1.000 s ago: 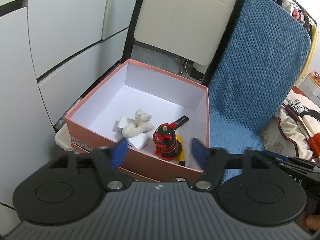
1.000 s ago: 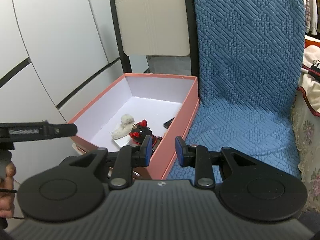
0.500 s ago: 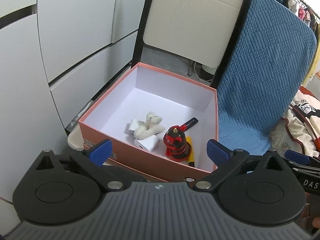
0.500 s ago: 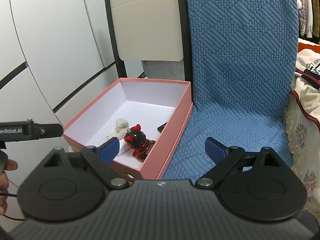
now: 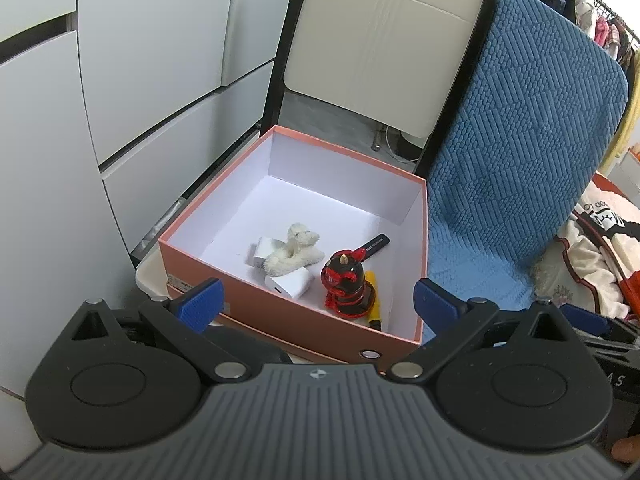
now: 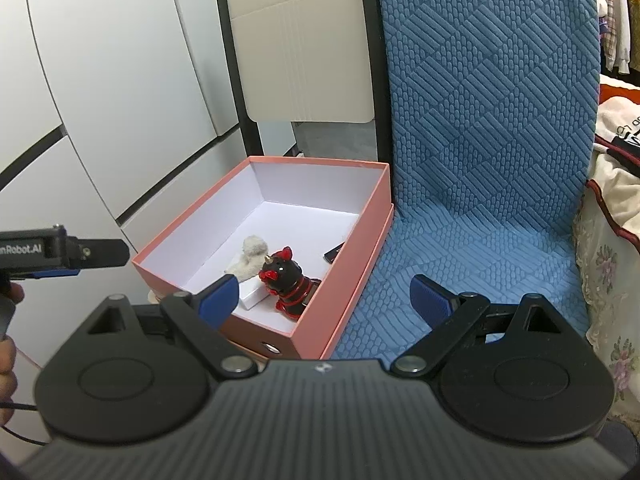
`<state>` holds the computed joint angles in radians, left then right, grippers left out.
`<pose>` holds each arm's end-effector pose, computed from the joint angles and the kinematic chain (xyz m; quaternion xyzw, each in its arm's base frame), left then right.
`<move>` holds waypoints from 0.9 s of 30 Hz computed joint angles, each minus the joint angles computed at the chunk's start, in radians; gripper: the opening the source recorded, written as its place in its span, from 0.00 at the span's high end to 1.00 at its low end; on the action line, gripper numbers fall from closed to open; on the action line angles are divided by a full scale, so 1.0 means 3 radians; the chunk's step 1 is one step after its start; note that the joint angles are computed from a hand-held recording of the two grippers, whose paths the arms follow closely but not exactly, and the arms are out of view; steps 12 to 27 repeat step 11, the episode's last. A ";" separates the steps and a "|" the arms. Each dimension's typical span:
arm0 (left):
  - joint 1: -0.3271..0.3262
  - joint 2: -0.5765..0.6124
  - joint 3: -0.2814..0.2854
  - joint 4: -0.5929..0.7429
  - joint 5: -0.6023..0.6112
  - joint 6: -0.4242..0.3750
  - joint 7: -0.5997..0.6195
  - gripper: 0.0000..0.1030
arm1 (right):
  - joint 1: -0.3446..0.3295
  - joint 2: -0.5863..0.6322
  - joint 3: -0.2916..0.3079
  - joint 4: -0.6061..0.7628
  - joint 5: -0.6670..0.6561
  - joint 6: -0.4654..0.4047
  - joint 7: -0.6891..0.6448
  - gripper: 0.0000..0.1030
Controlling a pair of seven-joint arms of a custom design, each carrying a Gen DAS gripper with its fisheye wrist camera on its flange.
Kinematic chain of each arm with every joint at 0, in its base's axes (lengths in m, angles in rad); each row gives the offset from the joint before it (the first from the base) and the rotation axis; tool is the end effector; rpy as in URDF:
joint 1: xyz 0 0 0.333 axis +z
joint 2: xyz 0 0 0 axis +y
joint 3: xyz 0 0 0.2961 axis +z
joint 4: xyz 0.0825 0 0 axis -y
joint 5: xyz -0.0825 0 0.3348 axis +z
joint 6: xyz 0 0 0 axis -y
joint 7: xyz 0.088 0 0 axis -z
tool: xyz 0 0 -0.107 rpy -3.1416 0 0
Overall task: Organize rigid objects
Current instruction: 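Withdraw both open tools upward away from the pink box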
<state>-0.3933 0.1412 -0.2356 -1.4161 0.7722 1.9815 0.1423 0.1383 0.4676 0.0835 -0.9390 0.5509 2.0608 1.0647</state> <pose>0.5017 -0.2957 0.6587 -0.8183 0.4070 -0.2772 0.2966 0.6391 0.1534 0.6743 -0.8044 0.4196 -0.0778 0.4134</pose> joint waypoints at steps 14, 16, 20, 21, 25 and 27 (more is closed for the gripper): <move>-0.0016 -0.0051 -0.0029 -0.0029 0.0030 -0.0035 0.0021 0.01 | -0.0034 -0.0075 0.0020 -0.0086 0.0106 -0.0014 -0.0066 0.09; -0.0016 -0.0051 -0.0029 -0.0029 0.0030 -0.0035 0.0021 0.01 | -0.0034 -0.0075 0.0020 -0.0086 0.0106 -0.0014 -0.0066 0.09; -0.0016 -0.0051 -0.0029 -0.0029 0.0030 -0.0035 0.0021 0.01 | -0.0034 -0.0075 0.0020 -0.0086 0.0106 -0.0014 -0.0066 0.09; -0.0016 -0.0051 -0.0029 -0.0029 0.0030 -0.0035 0.0021 0.01 | -0.0034 -0.0075 0.0020 -0.0086 0.0106 -0.0014 -0.0066 0.09; -0.0016 -0.0051 -0.0029 -0.0029 0.0030 -0.0035 0.0021 0.01 | -0.0034 -0.0075 0.0020 -0.0086 0.0106 -0.0014 -0.0066 0.09; -0.0016 -0.0051 -0.0029 -0.0029 0.0030 -0.0035 0.0021 0.01 | -0.0034 -0.0075 0.0020 -0.0086 0.0106 -0.0014 -0.0066 0.09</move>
